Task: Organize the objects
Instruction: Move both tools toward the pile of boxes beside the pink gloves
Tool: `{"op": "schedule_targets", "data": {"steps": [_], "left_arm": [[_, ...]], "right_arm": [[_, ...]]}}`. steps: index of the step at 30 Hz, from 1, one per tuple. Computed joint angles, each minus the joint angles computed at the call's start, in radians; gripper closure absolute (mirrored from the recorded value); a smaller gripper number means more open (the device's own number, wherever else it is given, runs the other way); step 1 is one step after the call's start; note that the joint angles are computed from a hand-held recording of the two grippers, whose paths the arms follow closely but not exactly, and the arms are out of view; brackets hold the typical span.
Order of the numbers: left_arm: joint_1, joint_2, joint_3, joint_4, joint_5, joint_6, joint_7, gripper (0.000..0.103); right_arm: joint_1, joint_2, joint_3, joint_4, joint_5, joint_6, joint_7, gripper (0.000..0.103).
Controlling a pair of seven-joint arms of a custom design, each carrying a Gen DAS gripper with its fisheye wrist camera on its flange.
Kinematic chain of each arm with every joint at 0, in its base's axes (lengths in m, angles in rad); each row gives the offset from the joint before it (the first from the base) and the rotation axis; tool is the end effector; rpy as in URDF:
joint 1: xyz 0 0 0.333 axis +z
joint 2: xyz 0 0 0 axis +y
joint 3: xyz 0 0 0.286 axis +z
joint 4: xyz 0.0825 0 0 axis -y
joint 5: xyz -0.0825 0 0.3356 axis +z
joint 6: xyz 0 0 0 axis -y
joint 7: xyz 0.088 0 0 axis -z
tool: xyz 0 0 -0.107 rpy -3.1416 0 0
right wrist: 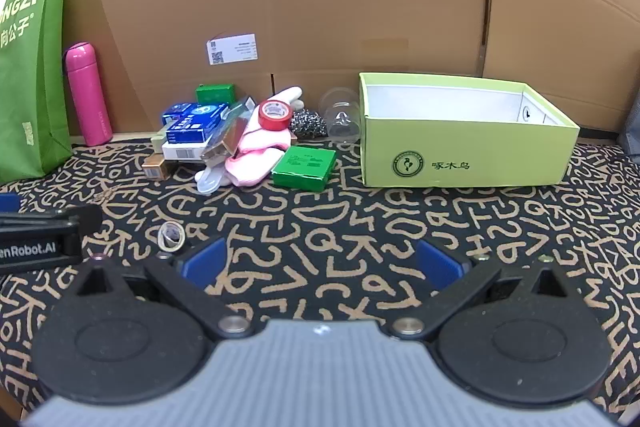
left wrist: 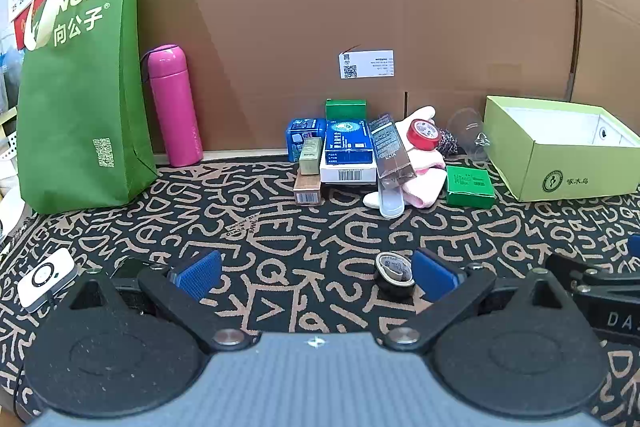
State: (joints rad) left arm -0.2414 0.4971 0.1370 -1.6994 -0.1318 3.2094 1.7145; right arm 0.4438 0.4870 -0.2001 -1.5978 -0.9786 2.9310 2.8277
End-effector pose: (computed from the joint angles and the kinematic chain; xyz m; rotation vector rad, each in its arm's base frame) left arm 0.6616 -0.0745 0.4359 -1.4635 1.7262 -0.8824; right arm 0.6237 0.2341 0.4246 -1.5710 1.6751 -0.8462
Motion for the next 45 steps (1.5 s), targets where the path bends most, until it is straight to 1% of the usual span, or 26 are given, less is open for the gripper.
{"op": "schedule_targets", "data": {"steps": [7,16,26,34,38,41,45], "left_arm": [[0.003,0.027,0.001,0.039,0.008,-0.027,-0.011,0.0],[0.013,0.06,0.0,0.089,0.039,-0.065,-0.044,0.0],[0.04,0.105,-0.02,0.161,0.07,-0.107,-0.068,0.0],[0.048,0.144,-0.023,0.225,0.102,-0.15,-0.099,0.0],[0.057,0.166,-0.03,0.261,0.116,-0.173,-0.111,0.0],[0.068,0.181,-0.04,0.286,0.123,-0.186,-0.118,0.0],[0.1,0.208,-0.079,0.322,0.121,-0.195,-0.092,0.0]], "right_arm": [[-0.019,0.025,0.025,0.026,0.065,-0.008,-0.068,0.0],[-0.028,0.063,0.035,0.065,0.169,-0.02,-0.163,0.0],[-0.034,0.11,0.038,0.114,0.27,-0.02,-0.25,0.0],[-0.048,0.155,0.053,0.165,0.354,-0.019,-0.336,0.0],[-0.06,0.179,0.071,0.195,0.403,-0.028,-0.391,0.0],[-0.063,0.197,0.078,0.22,0.434,-0.042,-0.429,0.0],[-0.068,0.225,0.085,0.255,0.467,-0.053,-0.47,0.0]]}}
